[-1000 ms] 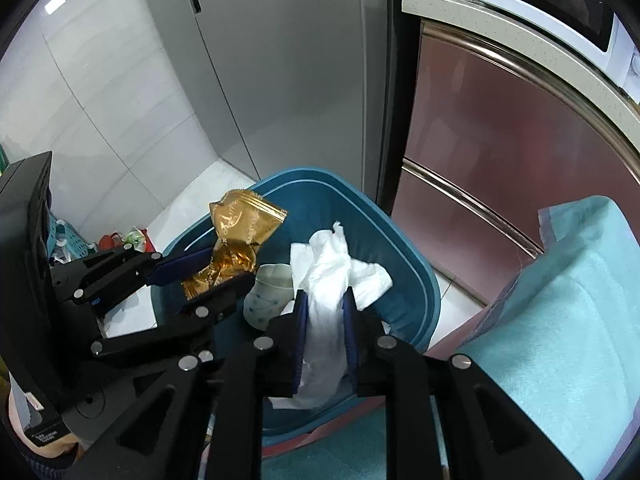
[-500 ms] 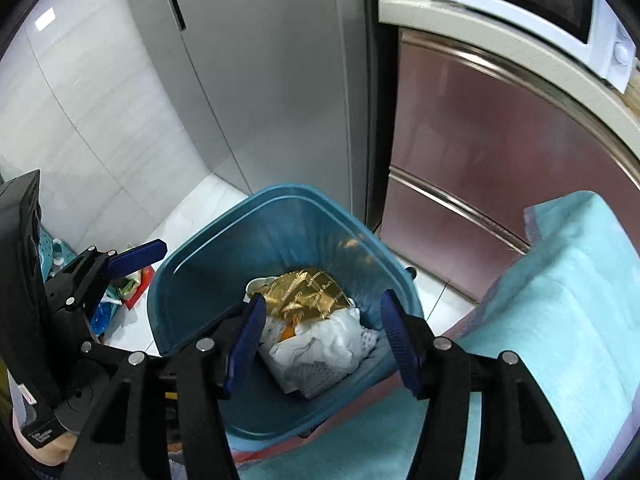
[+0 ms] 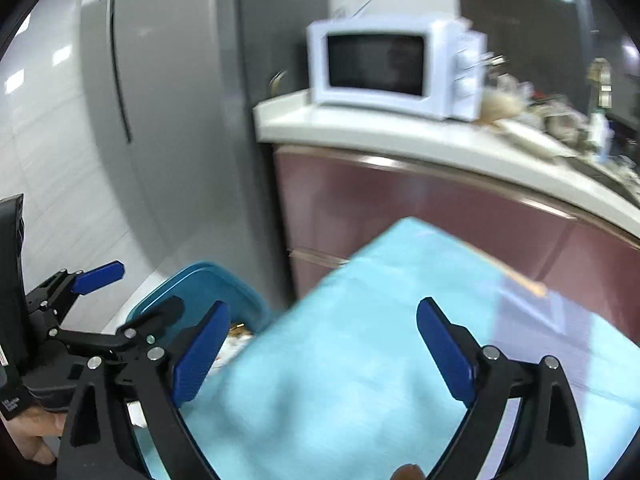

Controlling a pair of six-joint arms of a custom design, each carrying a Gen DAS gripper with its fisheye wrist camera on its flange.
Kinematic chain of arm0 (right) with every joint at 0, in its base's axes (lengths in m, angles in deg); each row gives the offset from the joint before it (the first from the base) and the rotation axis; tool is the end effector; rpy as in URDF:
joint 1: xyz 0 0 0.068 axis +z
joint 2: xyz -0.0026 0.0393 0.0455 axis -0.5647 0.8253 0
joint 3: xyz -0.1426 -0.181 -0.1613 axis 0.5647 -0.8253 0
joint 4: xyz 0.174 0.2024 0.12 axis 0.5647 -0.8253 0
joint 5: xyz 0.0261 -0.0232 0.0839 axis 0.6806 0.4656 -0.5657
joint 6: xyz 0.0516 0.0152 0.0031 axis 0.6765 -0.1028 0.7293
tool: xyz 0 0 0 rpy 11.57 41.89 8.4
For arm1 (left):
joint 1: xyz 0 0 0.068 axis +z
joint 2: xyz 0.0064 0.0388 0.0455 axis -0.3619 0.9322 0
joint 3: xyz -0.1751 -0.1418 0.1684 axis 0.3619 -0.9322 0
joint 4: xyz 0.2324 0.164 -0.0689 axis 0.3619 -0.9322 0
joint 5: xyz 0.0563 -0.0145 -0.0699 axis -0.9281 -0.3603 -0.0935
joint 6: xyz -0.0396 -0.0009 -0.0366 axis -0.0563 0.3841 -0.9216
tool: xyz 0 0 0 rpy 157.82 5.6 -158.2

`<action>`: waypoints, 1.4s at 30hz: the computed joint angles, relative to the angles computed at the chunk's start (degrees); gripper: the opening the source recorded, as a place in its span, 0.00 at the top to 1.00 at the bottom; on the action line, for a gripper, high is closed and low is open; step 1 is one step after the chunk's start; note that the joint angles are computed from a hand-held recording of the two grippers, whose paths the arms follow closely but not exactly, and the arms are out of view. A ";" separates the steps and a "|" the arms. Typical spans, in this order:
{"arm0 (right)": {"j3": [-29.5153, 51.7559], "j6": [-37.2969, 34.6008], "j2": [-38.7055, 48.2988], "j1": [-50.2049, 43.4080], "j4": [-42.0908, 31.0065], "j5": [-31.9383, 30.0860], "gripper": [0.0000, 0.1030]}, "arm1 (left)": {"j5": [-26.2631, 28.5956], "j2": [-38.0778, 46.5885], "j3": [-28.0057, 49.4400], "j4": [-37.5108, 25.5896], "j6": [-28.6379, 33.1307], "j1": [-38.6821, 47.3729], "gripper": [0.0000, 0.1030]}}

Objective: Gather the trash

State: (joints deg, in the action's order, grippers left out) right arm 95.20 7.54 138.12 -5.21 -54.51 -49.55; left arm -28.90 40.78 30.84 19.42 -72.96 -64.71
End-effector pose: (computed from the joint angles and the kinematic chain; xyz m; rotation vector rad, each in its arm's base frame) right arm 0.3659 0.2193 0.2212 -1.0293 2.0618 0.5711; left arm 0.2020 -0.1535 0.1725 -0.7151 2.1232 0.3099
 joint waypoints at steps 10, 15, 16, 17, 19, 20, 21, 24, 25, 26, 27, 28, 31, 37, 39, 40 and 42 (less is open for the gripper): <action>-12.70 -4.27 -11.78 -16.90 7.30 -2.72 0.07 | -5.91 15.00 20.29 -4.38 0.33 -9.01 0.05; -17.44 -5.63 -14.18 -26.04 10.52 -3.94 0.06 | -6.96 23.18 29.82 -5.55 1.40 -12.73 0.05; -18.48 -5.47 -14.64 -27.95 11.45 -4.18 0.06 | -7.12 24.51 31.24 -5.54 1.45 -13.32 0.05; -19.15 -5.43 -14.75 -29.64 12.00 -4.69 0.06 | -7.37 26.26 33.11 -5.40 1.56 -14.14 0.05; -20.63 -5.59 -15.54 -32.74 12.58 -5.54 0.06 | -7.78 28.84 35.79 -5.20 1.79 -15.33 0.05; -21.41 -5.39 -15.97 -33.69 13.18 -5.43 0.06 | -8.02 30.43 37.62 -5.55 1.41 -15.94 0.05; -22.19 -5.19 -16.37 -35.05 13.97 -5.76 0.06 | -8.04 31.20 38.38 -5.01 1.73 -16.39 0.05; -24.55 -4.47 -17.73 -38.19 16.78 -6.55 0.06 | -8.98 34.04 41.46 -3.98 2.22 -17.77 0.05; -25.15 -4.07 -18.05 -38.88 17.73 -6.64 0.06 | -9.21 34.74 42.29 -3.66 2.75 -18.05 0.05; -26.05 -3.69 -18.50 -39.98 18.98 -7.33 0.06 | -9.92 36.14 44.03 -4.50 2.18 -18.71 0.05; -26.81 -3.25 -18.85 -40.95 20.06 -7.91 0.06 | -9.89 36.48 44.51 -4.01 2.95 -18.79 0.05; -27.06 -3.00 -19.02 -41.38 20.40 -8.09 0.06 | -9.70 37.01 45.17 -3.80 3.58 -18.97 0.05; -28.79 -1.96 -19.68 -43.61 22.67 -9.33 0.06 | -10.08 38.87 47.38 -4.23 4.23 -19.68 0.05; -30.97 0.00 -20.65 -47.70 25.81 -11.79 0.06 | -12.80 40.69 49.07 -5.00 3.14 -20.84 0.05; -32.10 0.38 -21.45 -48.87 27.48 -12.72 0.06 | -15.42 41.34 49.61 -5.91 2.09 -21.88 0.05; -32.77 0.73 -21.88 -49.37 28.64 -13.17 0.06 | -16.66 41.12 49.19 -5.02 2.45 -22.35 0.05; -33.47 1.04 -22.65 -49.94 29.47 -13.70 0.06 | -18.47 41.23 49.40 -5.30 2.17 -23.13 0.05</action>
